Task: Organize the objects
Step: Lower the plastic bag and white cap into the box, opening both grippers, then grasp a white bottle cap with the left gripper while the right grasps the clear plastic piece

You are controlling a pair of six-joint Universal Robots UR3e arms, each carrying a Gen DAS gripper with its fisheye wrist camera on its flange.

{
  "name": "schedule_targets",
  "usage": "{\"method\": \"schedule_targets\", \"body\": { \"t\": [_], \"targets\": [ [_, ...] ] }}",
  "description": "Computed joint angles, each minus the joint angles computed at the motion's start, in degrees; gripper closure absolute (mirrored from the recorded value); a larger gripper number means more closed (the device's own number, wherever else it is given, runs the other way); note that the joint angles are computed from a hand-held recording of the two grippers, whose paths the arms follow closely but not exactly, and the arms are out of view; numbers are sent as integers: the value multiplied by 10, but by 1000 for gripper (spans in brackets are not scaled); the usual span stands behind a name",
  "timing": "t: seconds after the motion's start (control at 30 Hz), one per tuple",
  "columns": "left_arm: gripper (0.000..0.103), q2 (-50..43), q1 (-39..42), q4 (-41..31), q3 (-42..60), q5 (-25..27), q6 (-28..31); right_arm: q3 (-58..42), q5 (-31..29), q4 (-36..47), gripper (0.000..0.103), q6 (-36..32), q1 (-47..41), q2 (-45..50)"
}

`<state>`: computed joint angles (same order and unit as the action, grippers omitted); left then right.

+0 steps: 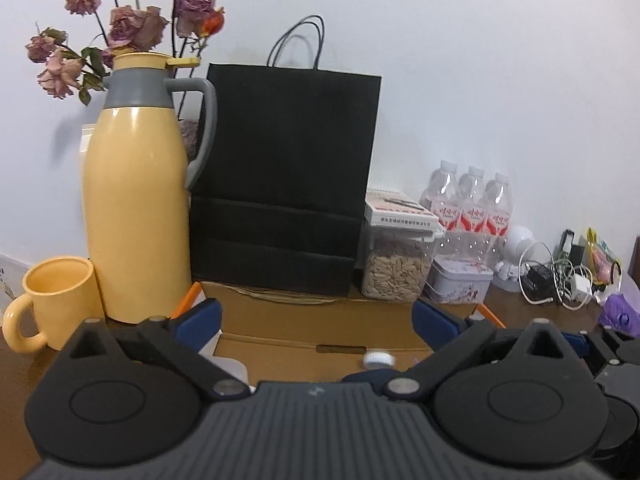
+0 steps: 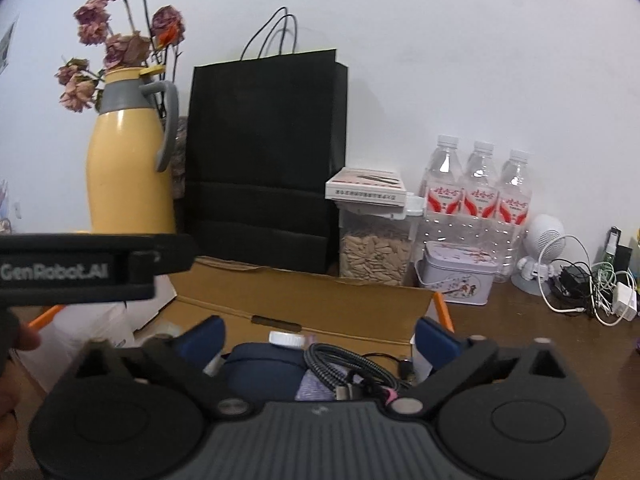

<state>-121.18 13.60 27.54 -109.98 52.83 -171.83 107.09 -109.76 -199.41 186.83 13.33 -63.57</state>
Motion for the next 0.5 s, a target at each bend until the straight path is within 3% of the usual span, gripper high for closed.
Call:
{"method": "schedule_targets", "body": {
  "t": [0.23,0.5],
  "targets": [
    [0,34,20,1,-29,-21,-5,13,-11,-6,0,-2,8,-20],
    [0,125,107,18,-134,-109,14,79,-20,-18,0,-9,34,-96]
  ]
}}
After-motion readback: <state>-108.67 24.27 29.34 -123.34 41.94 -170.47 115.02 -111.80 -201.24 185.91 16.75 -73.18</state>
